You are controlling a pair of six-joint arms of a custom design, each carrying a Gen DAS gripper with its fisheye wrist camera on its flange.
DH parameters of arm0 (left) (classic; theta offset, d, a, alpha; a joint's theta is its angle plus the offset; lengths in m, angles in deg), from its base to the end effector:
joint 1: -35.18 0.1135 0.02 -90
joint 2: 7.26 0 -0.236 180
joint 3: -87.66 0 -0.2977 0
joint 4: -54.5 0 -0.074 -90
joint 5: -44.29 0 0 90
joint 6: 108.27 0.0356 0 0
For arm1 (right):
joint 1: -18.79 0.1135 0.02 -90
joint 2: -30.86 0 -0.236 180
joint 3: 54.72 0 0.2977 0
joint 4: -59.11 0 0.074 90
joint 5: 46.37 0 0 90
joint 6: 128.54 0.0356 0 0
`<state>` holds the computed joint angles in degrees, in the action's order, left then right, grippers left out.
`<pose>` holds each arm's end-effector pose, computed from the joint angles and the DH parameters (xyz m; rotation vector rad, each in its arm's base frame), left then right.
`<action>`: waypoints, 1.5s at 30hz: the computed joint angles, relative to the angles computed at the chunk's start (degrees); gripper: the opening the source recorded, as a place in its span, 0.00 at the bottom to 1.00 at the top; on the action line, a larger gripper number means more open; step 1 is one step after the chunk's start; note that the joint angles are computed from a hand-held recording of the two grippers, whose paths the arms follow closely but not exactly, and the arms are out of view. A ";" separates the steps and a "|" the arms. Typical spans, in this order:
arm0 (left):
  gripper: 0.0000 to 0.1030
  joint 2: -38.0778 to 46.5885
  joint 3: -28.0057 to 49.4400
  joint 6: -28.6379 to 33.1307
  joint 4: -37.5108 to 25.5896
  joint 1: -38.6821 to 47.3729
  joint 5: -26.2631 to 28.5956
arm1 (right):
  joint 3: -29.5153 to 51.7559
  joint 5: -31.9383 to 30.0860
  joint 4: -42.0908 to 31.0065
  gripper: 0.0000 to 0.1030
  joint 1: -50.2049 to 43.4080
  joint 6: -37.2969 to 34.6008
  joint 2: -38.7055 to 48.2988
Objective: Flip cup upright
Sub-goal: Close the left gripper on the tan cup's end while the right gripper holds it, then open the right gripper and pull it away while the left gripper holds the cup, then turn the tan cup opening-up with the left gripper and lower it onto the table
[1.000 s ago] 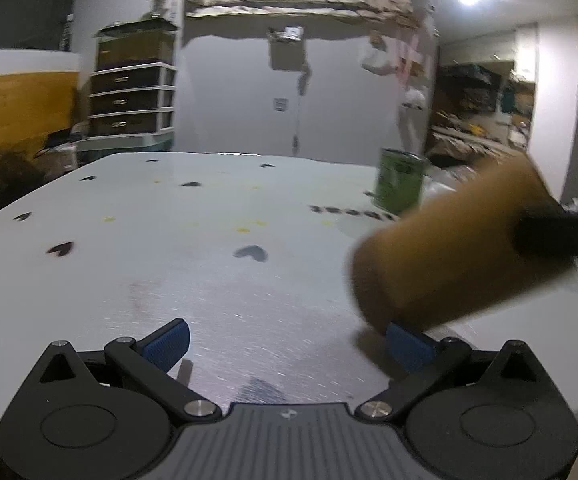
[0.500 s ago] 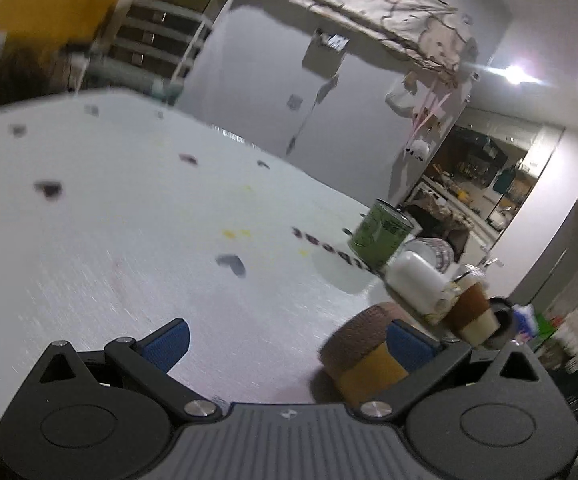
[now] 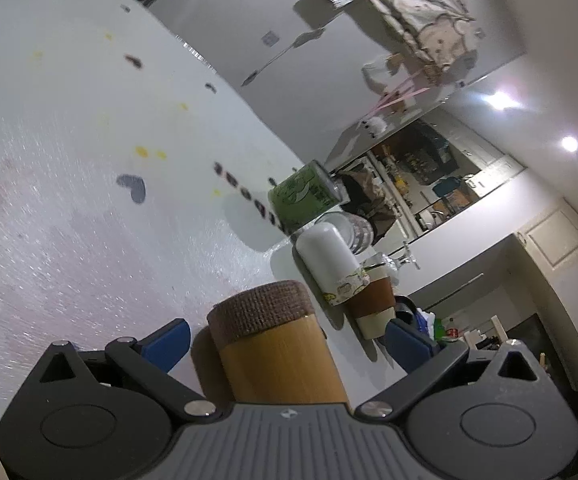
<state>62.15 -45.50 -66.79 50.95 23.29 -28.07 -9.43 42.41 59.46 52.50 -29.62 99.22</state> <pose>0.3000 -0.0742 0.1726 -0.4748 2.0917 -0.9559 0.2557 0.1715 0.1739 -0.4436 1.9524 0.5041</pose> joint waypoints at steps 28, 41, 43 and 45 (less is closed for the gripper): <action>0.70 -0.78 2.36 21.35 0.90 -8.03 -9.19 | -9.56 0.41 7.26 0.60 0.63 0.99 -5.64; 0.70 11.73 18.91 36.60 -3.26 2.35 -24.84 | -6.96 11.71 8.27 0.80 2.61 0.84 -1.69; 0.70 15.25 22.63 37.28 -3.44 4.54 -27.23 | -6.31 15.62 9.01 0.81 3.77 -0.37 -0.67; 0.70 19.65 27.19 38.36 -2.91 6.29 -30.11 | -5.90 16.48 9.24 0.82 3.95 -0.67 -0.28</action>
<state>81.81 -18.31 -28.43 48.04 29.58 -58.17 -15.34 58.89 68.70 56.44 -30.29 98.94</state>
